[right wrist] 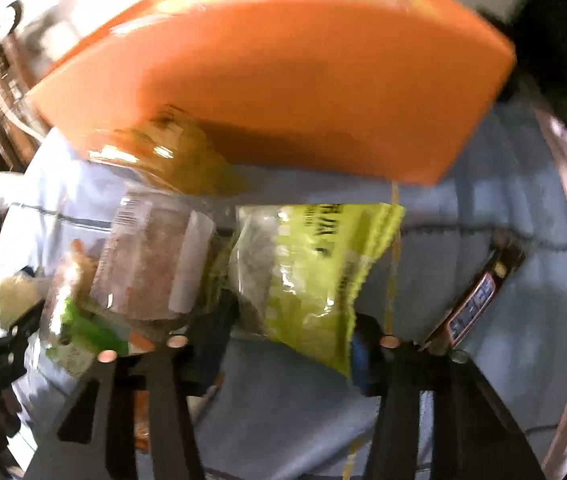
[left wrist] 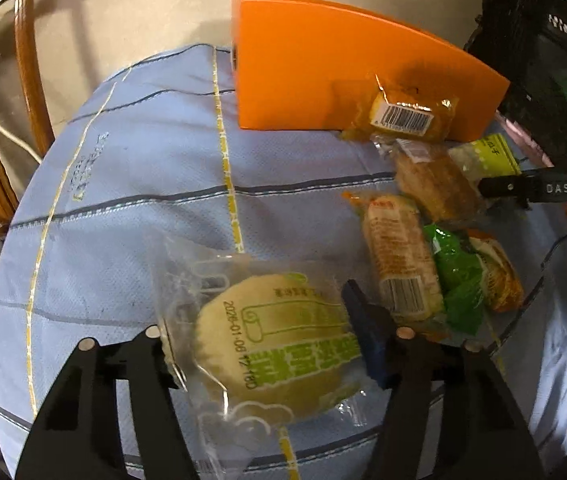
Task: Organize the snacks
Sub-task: 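Drop the round pastry into the orange box while the right tool drops the seed bag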
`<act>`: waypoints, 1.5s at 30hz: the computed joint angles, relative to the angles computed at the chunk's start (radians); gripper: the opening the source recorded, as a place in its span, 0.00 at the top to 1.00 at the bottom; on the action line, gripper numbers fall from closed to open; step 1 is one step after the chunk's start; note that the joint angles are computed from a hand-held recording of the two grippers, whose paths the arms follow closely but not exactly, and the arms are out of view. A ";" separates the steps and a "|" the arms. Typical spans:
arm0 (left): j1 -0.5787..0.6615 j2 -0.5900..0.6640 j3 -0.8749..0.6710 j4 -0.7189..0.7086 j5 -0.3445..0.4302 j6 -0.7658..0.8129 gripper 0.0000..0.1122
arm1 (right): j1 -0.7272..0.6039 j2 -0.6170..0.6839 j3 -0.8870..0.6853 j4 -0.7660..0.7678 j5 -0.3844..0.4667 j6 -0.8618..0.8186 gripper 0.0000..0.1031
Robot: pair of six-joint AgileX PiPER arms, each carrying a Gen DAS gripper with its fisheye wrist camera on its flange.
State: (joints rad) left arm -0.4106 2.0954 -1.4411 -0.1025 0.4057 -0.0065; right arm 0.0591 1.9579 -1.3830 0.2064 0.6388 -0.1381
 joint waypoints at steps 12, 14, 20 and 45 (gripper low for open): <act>0.064 -0.042 0.056 -0.302 0.003 0.295 0.48 | -0.179 -0.176 0.220 0.581 0.097 -0.431 0.84; 0.066 -0.055 0.066 -0.313 -0.003 0.312 0.49 | -0.171 -0.198 0.235 0.594 0.081 -0.427 0.84; 0.072 -0.079 0.072 -0.353 0.011 0.359 0.55 | -0.205 -0.226 0.223 0.618 0.094 -0.426 0.84; 0.022 0.047 -0.752 -0.205 0.333 0.063 0.56 | -0.292 -0.310 -0.219 0.631 0.247 -0.268 0.84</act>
State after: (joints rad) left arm -0.3890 2.1420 -2.1927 -0.3079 0.7388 0.0566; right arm -0.2324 1.6480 -1.6025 0.8374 0.8857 -0.4062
